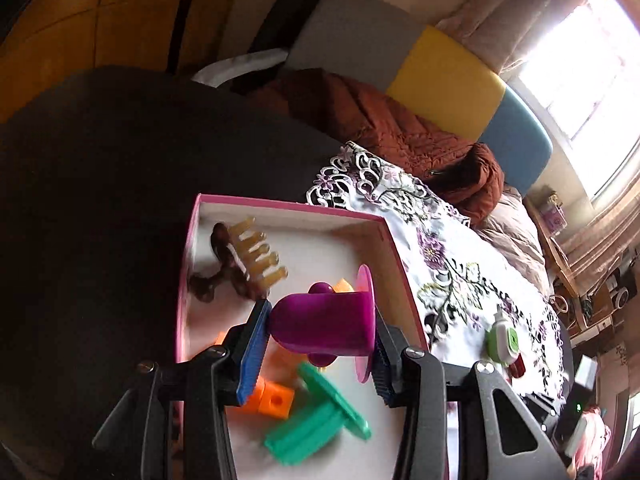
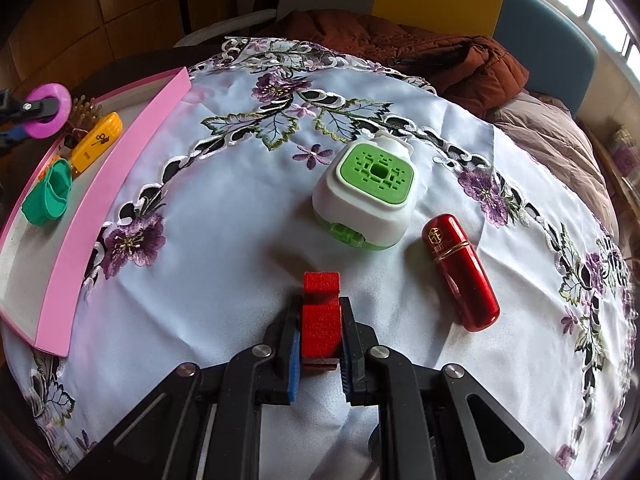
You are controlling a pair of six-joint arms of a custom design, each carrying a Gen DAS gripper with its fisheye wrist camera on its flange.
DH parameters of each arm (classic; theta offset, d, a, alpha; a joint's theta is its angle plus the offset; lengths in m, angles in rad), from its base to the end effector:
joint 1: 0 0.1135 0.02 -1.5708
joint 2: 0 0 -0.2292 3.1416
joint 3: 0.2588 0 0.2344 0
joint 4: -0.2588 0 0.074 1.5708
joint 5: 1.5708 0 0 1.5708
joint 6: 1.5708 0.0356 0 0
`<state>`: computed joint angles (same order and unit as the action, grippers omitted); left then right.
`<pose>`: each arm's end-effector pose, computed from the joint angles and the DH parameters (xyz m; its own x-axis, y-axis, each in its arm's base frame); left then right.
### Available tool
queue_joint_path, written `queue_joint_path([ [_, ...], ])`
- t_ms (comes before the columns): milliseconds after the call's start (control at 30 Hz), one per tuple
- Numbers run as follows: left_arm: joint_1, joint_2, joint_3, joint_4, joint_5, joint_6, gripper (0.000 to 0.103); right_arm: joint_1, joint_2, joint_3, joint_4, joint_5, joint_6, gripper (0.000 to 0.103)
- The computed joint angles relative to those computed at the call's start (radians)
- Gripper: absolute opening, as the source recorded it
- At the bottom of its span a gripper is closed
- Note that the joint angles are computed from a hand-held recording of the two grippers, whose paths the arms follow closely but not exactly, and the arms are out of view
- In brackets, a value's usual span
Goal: Organize rigid objects
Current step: 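Carry the magenta cup into the tray and open the left gripper while the right gripper holds the red block, then carry the red block into the tray and open the right gripper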
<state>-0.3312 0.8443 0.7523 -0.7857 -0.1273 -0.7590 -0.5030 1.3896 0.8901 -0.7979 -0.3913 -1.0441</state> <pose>0.1610 -0.0506 0.2397 -0.6970 -0.4822 -0.5308 -0.3223 0.8718 -0.3688 0.2126 -0.1015 0.1801 -0.7313 -0.5097 -0.4532 -0.5506 0.8333 -0.0488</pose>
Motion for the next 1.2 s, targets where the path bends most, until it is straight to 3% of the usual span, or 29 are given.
queue_joint_path([
  [133,0.051,0.115,-0.003,0.051,0.037,0.031,0.045,0.001,0.004,0.001,0.003,-0.004,0.002,0.016],
  [200,0.033,0.147,-0.002,0.044,-0.001,0.025,0.047,0.003,0.006,0.001,0.004,-0.005,0.004,0.016],
  [433,-0.033,0.111,-0.021,0.013,-0.086,0.011,0.053,0.008,0.006,-0.003,0.018,-0.012,0.017,0.016],
  [467,-0.051,0.091,-0.025,-0.003,-0.109,0.0,0.058,0.008,0.006,-0.003,0.018,-0.012,0.017,0.016],
  [600,-0.127,0.021,-0.021,-0.073,-0.184,-0.044,0.058,0.008,0.007,-0.003,0.019,-0.013,0.018,0.016],
  [733,-0.313,-0.021,0.01,-0.189,-0.35,-0.167,0.058,0.006,0.005,-0.005,0.019,-0.014,0.015,0.016],
  [900,-0.601,0.013,0.078,-0.389,-0.526,-0.411,0.059,0.01,0.001,-0.007,0.024,-0.012,0.021,0.016],
  [1000,-0.746,0.072,0.12,-0.499,-0.579,-0.556,0.059,0.009,-0.005,-0.013,0.03,-0.012,0.022,0.015],
  [1200,-0.94,0.137,0.153,-0.621,-0.615,-0.777,0.059,0.003,-0.015,-0.023,0.036,-0.017,0.012,0.015],
])
